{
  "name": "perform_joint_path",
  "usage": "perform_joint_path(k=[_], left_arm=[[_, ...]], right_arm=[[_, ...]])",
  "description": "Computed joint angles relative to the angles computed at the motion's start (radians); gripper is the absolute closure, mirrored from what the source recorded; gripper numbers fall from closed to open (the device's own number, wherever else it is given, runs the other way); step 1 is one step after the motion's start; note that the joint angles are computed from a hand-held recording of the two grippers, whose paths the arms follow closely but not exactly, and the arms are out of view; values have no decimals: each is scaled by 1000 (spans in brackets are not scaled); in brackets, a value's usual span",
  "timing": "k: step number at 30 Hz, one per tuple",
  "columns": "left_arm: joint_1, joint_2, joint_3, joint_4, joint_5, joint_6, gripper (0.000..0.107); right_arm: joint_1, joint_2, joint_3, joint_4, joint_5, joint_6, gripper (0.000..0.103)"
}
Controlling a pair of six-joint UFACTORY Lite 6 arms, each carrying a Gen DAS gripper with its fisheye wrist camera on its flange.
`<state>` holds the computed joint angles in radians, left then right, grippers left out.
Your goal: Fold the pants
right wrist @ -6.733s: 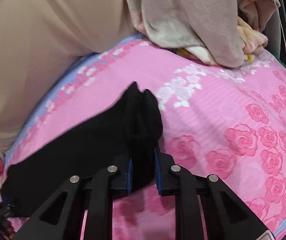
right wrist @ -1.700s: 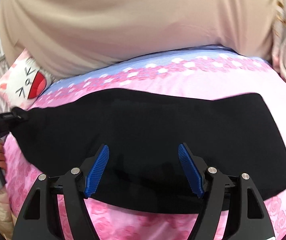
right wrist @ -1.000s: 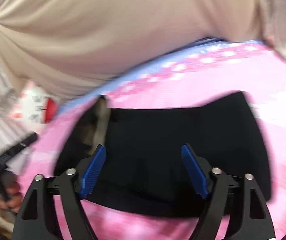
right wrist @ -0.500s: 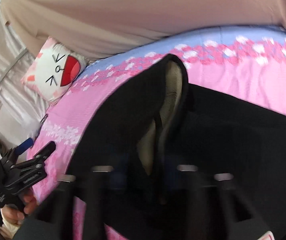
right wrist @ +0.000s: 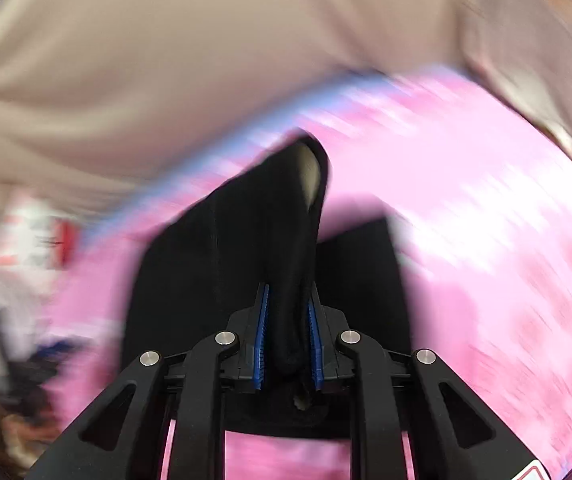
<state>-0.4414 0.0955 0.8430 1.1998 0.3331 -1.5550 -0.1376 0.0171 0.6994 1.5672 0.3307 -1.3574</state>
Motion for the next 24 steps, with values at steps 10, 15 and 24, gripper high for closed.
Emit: perform_joint_path(k=[10,15,24], left_arm=[[-121,97,149,-165,38,130,9],[-150,150,217,-244,64,211,9],[-68,220,229,-556,-166,494,9]], right_arm=[[-23,95,71,147,222,-109,47],[-55,-24,43,112,222,-133,88],[-104,-66,-31,-2,67,-63,35]])
